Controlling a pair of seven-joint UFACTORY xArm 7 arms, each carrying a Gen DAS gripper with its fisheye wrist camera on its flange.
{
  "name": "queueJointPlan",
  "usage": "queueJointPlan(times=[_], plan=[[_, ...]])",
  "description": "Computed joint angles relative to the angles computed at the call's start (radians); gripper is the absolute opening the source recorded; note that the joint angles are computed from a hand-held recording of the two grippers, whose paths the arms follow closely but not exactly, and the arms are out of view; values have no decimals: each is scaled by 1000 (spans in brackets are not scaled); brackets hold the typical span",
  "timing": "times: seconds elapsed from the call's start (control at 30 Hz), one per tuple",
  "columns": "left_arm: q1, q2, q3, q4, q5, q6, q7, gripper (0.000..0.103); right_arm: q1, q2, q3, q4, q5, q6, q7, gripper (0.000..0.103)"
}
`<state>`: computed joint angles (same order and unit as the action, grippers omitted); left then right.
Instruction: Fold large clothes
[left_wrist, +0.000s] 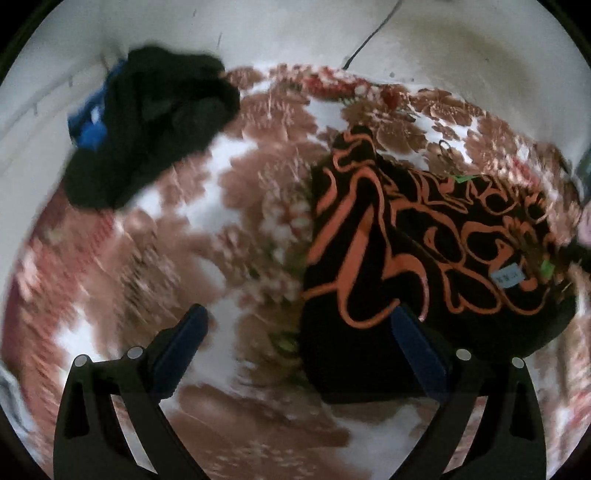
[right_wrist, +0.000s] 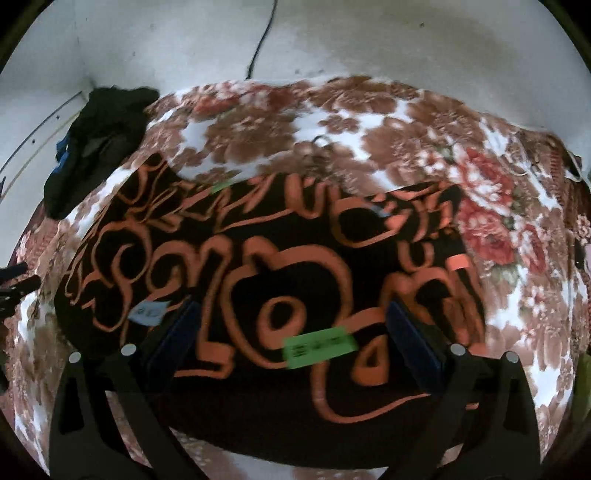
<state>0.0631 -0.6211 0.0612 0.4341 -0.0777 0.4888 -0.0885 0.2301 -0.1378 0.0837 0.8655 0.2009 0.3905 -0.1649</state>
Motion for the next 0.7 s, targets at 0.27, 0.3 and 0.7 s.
queueJointPlan(times=[0.27, 0.3, 0.7], plan=[[-145, 132, 91, -48, -261, -134, 31, 97, -13, 73, 42, 30, -179, 8, 180, 98], [-147, 144, 86, -50, -264, -143, 36, 97, -18, 87, 42, 32, -224, 5, 215, 98], [-230, 282, 137, -11, -446, -207, 215, 99, -11, 174, 24, 23, -267, -76, 231, 98]])
